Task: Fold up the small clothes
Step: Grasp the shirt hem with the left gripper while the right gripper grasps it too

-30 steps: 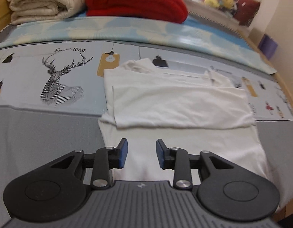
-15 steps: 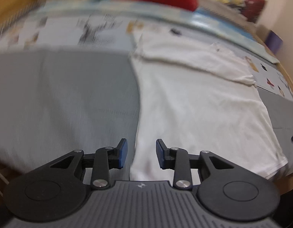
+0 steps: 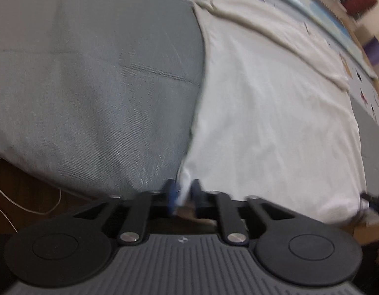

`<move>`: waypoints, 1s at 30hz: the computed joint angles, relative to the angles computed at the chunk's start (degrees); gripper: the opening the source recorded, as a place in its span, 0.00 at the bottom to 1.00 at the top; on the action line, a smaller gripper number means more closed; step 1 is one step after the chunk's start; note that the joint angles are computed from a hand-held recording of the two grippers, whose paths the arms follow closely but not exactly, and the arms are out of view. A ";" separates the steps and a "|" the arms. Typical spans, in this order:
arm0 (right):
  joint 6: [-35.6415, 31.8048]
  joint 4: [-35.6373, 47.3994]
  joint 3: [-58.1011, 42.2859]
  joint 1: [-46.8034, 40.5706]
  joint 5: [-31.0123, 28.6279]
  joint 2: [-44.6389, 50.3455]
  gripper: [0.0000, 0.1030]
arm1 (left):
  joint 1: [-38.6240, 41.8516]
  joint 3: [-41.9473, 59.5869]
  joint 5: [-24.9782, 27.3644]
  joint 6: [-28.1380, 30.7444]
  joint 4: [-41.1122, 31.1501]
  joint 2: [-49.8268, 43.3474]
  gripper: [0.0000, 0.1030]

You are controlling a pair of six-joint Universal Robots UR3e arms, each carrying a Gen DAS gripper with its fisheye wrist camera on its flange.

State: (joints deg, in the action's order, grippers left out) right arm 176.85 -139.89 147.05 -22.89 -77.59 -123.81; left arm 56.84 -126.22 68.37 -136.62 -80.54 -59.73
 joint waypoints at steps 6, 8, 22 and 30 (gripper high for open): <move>-0.62 3.51 -0.51 -1.05 -0.43 -2.43 0.08 | 2.99 -1.29 -1.99 2.36 -1.22 2.61 0.12; -0.67 4.41 -0.48 -1.59 0.09 -3.15 0.09 | 5.23 -0.85 -4.05 2.21 -2.89 2.87 0.15; -0.15 0.37 -0.47 1.07 -1.96 0.30 0.08 | -1.90 -2.23 -0.15 -0.99 5.07 0.42 0.10; 0.10 -0.57 -0.47 1.36 -2.48 1.09 0.09 | -2.42 -2.48 0.98 -0.36 4.64 1.76 0.14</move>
State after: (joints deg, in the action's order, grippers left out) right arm 176.95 -140.47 146.58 -21.53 -80.06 -122.71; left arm 54.41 -128.70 69.35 -136.98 -75.90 -57.97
